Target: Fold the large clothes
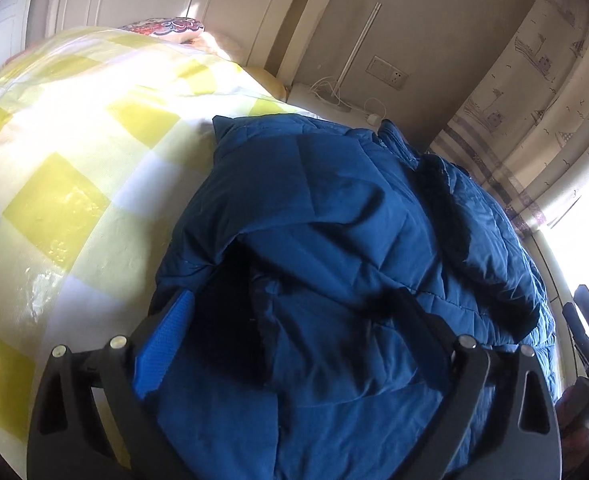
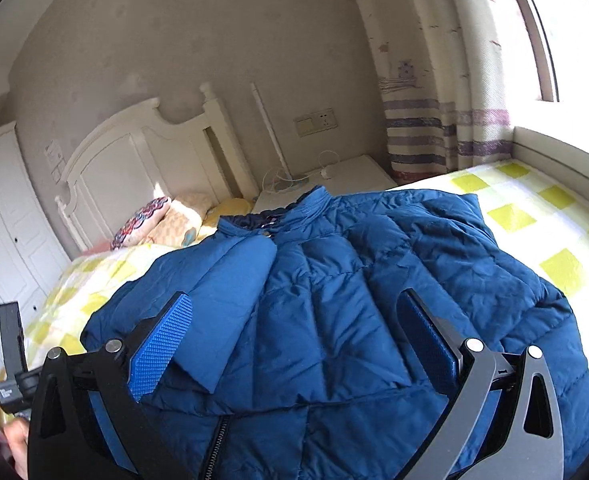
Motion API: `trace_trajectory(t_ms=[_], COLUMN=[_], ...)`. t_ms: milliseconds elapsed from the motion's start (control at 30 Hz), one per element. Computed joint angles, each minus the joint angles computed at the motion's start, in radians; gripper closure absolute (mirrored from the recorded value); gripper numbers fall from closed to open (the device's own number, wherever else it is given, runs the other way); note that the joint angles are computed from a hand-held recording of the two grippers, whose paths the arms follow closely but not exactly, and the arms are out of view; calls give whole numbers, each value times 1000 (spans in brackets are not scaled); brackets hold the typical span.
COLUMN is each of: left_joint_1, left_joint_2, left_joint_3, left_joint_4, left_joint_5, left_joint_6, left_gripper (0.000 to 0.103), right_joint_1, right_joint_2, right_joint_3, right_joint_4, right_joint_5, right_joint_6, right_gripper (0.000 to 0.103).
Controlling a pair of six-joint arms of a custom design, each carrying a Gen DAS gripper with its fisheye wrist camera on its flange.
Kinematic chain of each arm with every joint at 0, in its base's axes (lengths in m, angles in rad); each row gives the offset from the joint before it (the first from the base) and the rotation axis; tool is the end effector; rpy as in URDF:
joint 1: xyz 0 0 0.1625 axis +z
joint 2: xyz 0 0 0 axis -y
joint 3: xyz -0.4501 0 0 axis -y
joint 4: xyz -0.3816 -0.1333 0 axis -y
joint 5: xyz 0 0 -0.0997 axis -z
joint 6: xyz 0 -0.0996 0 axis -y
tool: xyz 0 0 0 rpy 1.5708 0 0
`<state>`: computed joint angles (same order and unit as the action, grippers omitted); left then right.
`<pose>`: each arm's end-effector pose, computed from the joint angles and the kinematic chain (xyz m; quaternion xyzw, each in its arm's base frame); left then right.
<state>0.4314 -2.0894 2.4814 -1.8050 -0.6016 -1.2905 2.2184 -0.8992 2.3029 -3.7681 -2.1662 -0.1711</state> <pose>-0.1090 -0.2873 0.3363 -0.0300 0.8824 -0.4110 0.2272 0.3467 -0.3299 0.1518 0.2469 -0.8540 0.4229 0.1757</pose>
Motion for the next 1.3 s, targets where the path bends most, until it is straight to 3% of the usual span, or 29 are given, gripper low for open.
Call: trace_trajectory(t_ms=[100,233,300,333,367,400,467,533,633,667,733,800,833,900,1000,1033,1100,1233,1300], left_joint_1=[15,19,19,18,19,24,25,22,23,22,19,17,16,15,14,15,16,14,12], left_joint_2=[7,7,3,1,2,6,5,0,0,1,0,-1,-1,-1,-1,-1,0,-1,-8], left_joint_3=[14,25,29,30,31,32,34,36,36,36,36,38,38,38,38,38,38,38,41], left_joint_4=[-82,-134,-146,-148,-153,-168,-174,-174,-177,-176,-172,-174,-173,-172,-172,-173,-173,-169,-173], left_joint_5=[-1,-3,-5,-6,-7,-7,-8,-8,-9,-9,-9,-9,-9,-9,-10,-10,-10,-10,-10], left_joint_6=[46,71,77,78,81,91,95,93,96,94,90,88,86,85,84,85,86,82,84], left_gripper=[5,4,4,4,3,3,3,3,3,3,3,3,3,3,3,3,3,3,3], right_joint_1=[127,166,171,172,169,167,154,84,-105,-168,-249,-317,-335,-313,-271,-261,-234,-156,-146], right_joint_2=[123,244,310,333,335,319,223,96,-50,-88,-147,-194,-205,-197,-175,-169,-154,-146,-165], right_joint_3=[-154,-299,-346,-357,-355,-348,-293,-191,-2,46,94,113,126,130,104,97,65,33,37], right_joint_4=[173,366,352,316,307,319,319,232,6,-30,25,155,161,128,134,139,170,101,97], right_joint_5=[-187,-310,-365,-376,-360,-335,-208,1,301,350,352,396,433,407,368,355,297,207,195], right_joint_6=[-247,-355,-459,-508,-525,-502,-336,-127,188,292,416,419,393,340,290,289,289,214,236], right_gripper=[5,7,27,30,44,58,66,67,67,65,55,51,49,37,36,38,69,78,78])
